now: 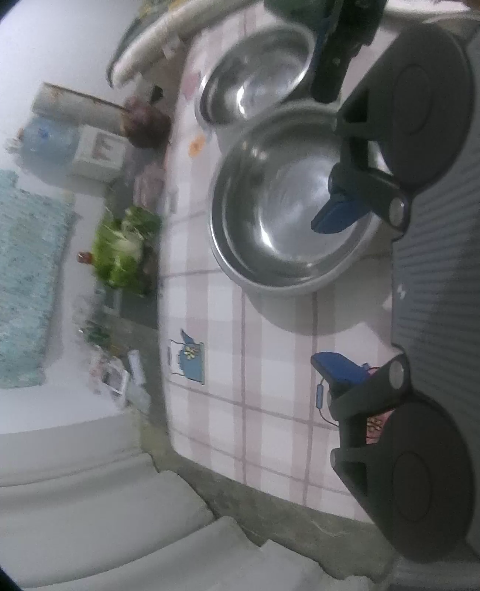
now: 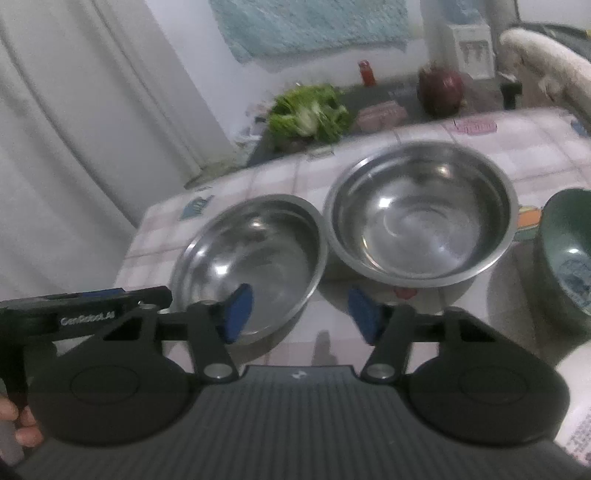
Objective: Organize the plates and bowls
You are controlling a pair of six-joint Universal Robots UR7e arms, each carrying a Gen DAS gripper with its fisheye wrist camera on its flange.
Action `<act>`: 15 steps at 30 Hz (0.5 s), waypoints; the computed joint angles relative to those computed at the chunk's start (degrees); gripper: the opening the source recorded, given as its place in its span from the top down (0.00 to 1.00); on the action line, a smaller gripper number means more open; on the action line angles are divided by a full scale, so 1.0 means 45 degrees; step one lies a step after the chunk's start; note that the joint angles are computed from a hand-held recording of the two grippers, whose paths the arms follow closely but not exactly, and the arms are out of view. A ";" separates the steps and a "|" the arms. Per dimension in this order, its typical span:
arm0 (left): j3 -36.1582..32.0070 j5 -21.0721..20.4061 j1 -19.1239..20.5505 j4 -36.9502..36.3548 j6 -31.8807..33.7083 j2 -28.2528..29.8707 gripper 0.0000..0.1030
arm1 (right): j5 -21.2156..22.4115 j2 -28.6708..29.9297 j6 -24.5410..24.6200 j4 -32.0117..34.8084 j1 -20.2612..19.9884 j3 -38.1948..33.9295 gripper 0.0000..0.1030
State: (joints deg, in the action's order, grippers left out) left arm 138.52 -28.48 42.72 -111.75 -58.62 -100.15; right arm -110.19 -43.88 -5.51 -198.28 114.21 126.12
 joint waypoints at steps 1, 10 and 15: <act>-0.0060 -0.0032 0.0260 -0.0468 0.0431 0.0321 0.34 | 0.0022 0.0156 0.0029 0.0133 -0.0082 -0.0166 0.55; -0.0707 -0.0420 0.1102 -0.0840 0.0817 0.1634 0.79 | 0.0327 0.0511 -0.0326 0.0726 -0.0360 -0.0592 0.85; -0.0861 -0.0470 0.0710 0.0826 -0.0182 0.1330 0.79 | 0.0470 0.0247 -0.0625 0.1219 -0.0276 -0.0504 0.84</act>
State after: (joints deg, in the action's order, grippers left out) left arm 134.64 -30.60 45.92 -108.03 -59.44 -94.16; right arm -108.07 -42.77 -8.32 -192.80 112.97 123.85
